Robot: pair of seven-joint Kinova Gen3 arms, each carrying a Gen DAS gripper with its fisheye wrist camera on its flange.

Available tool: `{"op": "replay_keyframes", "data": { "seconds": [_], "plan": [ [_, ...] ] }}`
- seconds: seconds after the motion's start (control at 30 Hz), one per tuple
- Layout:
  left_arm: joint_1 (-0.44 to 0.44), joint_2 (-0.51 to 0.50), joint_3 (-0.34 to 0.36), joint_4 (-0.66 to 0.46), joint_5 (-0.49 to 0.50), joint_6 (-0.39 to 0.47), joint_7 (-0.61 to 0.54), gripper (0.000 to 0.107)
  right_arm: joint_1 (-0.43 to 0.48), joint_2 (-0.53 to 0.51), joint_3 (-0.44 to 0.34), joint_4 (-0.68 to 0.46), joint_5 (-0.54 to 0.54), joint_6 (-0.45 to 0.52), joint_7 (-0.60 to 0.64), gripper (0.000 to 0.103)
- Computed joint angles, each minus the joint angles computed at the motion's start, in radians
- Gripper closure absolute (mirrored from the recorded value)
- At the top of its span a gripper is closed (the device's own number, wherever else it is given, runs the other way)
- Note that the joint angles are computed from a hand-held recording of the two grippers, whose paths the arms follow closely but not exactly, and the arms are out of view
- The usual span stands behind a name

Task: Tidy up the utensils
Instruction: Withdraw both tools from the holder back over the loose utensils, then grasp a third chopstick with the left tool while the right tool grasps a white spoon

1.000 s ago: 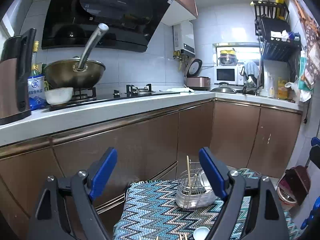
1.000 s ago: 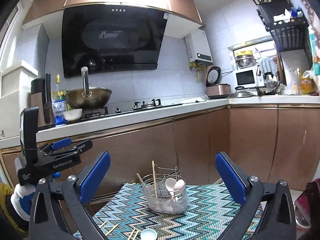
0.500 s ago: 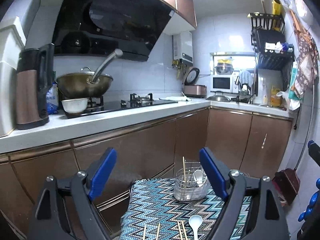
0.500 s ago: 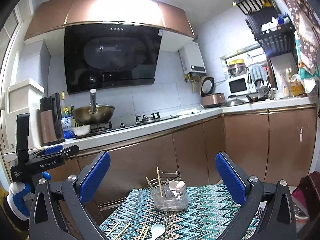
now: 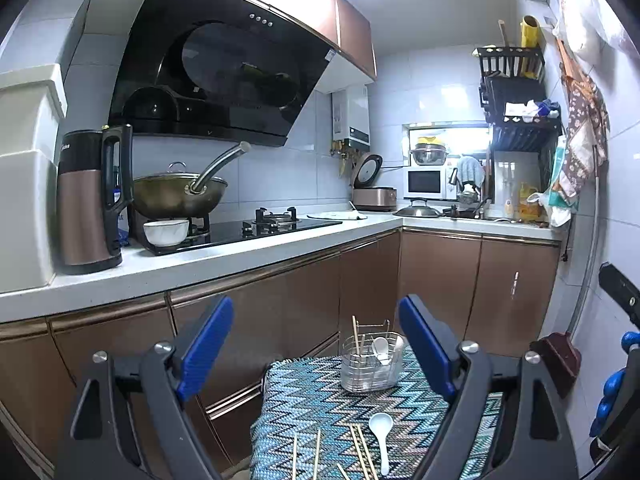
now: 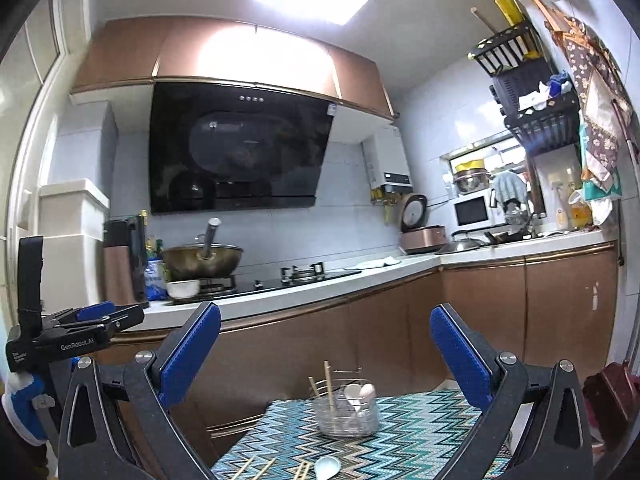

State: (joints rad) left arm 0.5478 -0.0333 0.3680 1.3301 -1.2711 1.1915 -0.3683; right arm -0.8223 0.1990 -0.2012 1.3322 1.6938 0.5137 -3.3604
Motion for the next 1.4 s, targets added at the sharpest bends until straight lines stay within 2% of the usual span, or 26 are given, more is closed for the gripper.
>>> {"op": "replay_keyframes", "data": {
  "seconds": [0.07, 0.2, 0.27, 0.37, 0.6, 0.67, 0.77, 0.83, 0.9, 1.03, 1.1, 1.17, 1.23, 1.4],
  "plan": [
    [-0.001, -0.012, -0.001, 0.006, 0.018, -0.003, 0.006, 0.023, 0.003, -0.007, -0.017, -0.007, -0.046, 0.000, 0.073, 0.000],
    [-0.027, -0.029, 0.005, 0.020, 0.070, -0.021, 0.006, 0.023, -0.100, -0.003, 0.098, -0.034, -0.204, -0.012, 0.236, 0.000],
    [-0.039, -0.029, 0.005, 0.022, 0.104, -0.026, -0.002, 0.023, -0.099, 0.010, 0.106, -0.054, -0.285, -0.023, 0.317, 0.000],
    [-0.062, -0.027, -0.014, 0.018, 0.195, -0.058, -0.043, 0.023, -0.005, 0.018, 0.012, -0.068, -0.407, -0.030, 0.433, 0.000],
    [-0.101, 0.012, -0.048, 0.015, 0.337, -0.131, -0.134, 0.023, 0.131, 0.065, -0.101, -0.123, -0.692, -0.015, 0.695, 0.002],
    [-0.095, 0.035, -0.089, 0.000, 0.419, -0.156, -0.187, 0.023, 0.199, 0.092, -0.172, -0.149, -0.766, -0.006, 0.776, 0.006],
    [-0.167, 0.077, -0.069, -0.022, 0.541, -0.176, -0.258, 0.023, 0.311, 0.150, -0.311, -0.201, -0.855, 0.027, 0.898, 0.012],
    [-0.188, 0.108, -0.084, -0.045, 0.622, -0.174, -0.317, 0.023, 0.388, 0.192, -0.404, -0.225, -0.921, 0.029, 0.979, 0.018],
    [-0.264, 0.148, -0.042, -0.067, 0.703, -0.170, -0.369, 0.024, 0.454, 0.256, -0.496, -0.267, -0.990, 0.057, 1.061, 0.025],
    [-0.400, 0.230, 0.023, -0.102, 0.866, -0.164, -0.453, 0.027, 0.527, 0.407, -0.681, -0.407, -1.059, 0.186, 1.223, 0.039],
    [-0.469, 0.289, 0.062, -0.130, 0.947, -0.147, -0.482, 0.033, 0.532, 0.484, -0.726, -0.491, -1.119, 0.251, 1.305, 0.042],
    [-0.487, 0.336, 0.035, -0.155, 1.029, -0.132, -0.532, 0.041, 0.505, 0.550, -0.712, -0.584, -1.194, 0.310, 1.386, 0.046],
    [-0.451, 0.387, -0.052, -0.199, 1.109, -0.103, -0.594, 0.051, 0.471, 0.602, -0.671, -0.676, -1.276, 0.370, 1.455, 0.049],
    [-0.359, 0.515, -0.269, -0.329, 1.290, -0.009, -0.718, 0.059, 0.385, 0.730, -0.520, -0.908, -1.479, 0.494, 1.577, 0.055]
  ]
}}
